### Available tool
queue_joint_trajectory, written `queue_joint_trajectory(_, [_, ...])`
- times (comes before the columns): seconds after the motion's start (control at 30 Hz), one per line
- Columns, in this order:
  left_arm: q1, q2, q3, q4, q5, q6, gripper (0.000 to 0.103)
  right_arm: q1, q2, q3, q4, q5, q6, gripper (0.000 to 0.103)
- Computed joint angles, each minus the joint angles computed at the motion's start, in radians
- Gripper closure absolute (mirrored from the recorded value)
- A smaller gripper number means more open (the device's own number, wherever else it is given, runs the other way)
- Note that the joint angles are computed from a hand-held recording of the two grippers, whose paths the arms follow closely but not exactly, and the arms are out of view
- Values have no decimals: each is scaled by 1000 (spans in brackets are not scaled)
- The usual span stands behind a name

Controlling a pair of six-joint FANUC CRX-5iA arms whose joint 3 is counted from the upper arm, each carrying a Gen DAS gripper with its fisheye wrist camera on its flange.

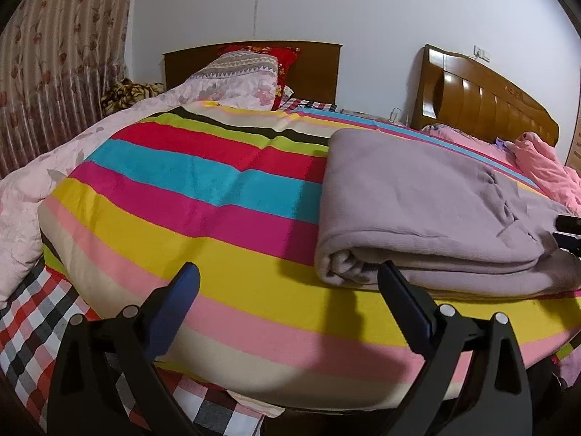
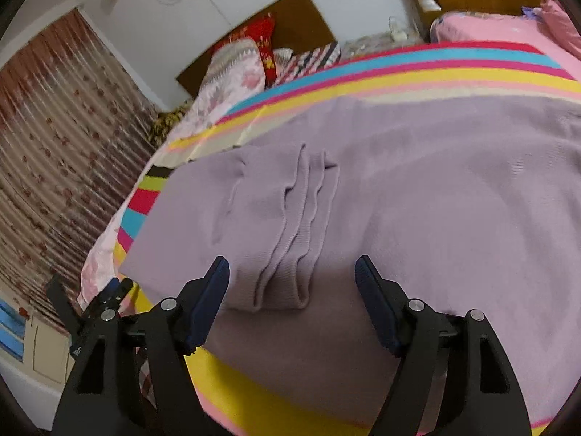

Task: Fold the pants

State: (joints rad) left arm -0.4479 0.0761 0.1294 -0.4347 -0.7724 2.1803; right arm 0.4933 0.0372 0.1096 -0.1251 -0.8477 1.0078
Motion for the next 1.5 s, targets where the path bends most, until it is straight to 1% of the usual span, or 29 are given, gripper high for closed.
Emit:
queue_joint_trajectory(0.03, [-5,2,4,-6,-2,-1,5,0,13,16,-5,-23,18,31])
queue_joint_trajectory(0.07, [-12,2,7,-18,-5,0,5,9,28,34,15,-51,27,31])
queue_joint_trajectory(0.1, [-14,2,7,-22,-4,-2,5,26,51,70,45,-108,50,30])
queue_joint_trajectory(0.13, [-16,1,6,-27,-2,-3,5,32,69,106,35,-157,98,30])
queue_joint_trajectory(0.2, [-14,1,1,-22,4,-11,4,15,87,161,-53,-218,184,32])
queue_joint_trajectory(0.27, [-10,1,-4,-15,7,-12,4,5,101,189,-82,-243,213,34])
queue_joint_trajectory(0.3, [-7,1,-9,-8,11,-14,4,-13,108,202,-121,-245,216,34])
queue_joint_trajectory(0.33, [-8,1,-10,-7,10,-12,4,-35,113,212,-165,-239,218,36])
queue_joint_trajectory(0.47, [-9,-5,-16,-13,10,-9,4,-95,115,199,-277,-180,198,56])
queue_joint_trajectory(0.5, [-9,-7,-16,-16,8,-8,4,-101,111,187,-283,-163,184,60])
queue_joint_trajectory(0.57, [-7,-11,-17,-22,6,-5,4,-96,100,169,-281,-148,196,66])
queue_joint_trajectory(0.7, [2,-19,-29,-18,15,0,4,-64,94,156,-221,-138,197,74])
queue_joint_trajectory(0.77, [3,-17,-28,-14,18,-5,4,-61,96,155,-212,-125,184,83])
queue_joint_trajectory(0.83, [-5,-7,-11,-27,-2,-7,4,-61,87,140,-215,-95,180,89])
queue_joint_trajectory(0.9, [-11,-4,-3,-36,-8,-12,4,-59,64,111,-217,-61,173,90])
queue_joint_trajectory(0.97, [-22,0,8,-58,-24,-9,4,-57,60,116,-218,-37,169,90])
queue_joint_trajectory(1.07, [-27,-4,9,-60,-22,-15,4,-52,57,138,-210,-16,172,90])
queue_joint_trajectory(1.17, [-37,-6,8,-50,-7,-47,4,-48,62,162,-201,-5,177,90])
queue_joint_trajectory(1.27, [-52,16,35,-67,-31,-74,4,-42,69,184,-192,1,174,90])
queue_joint_trajectory(1.37, [-44,29,48,-60,-33,-76,4,-30,73,201,-176,6,173,90])
queue_joint_trajectory(1.5, [-15,38,53,-25,-27,-81,4,-33,75,222,-181,16,180,90])
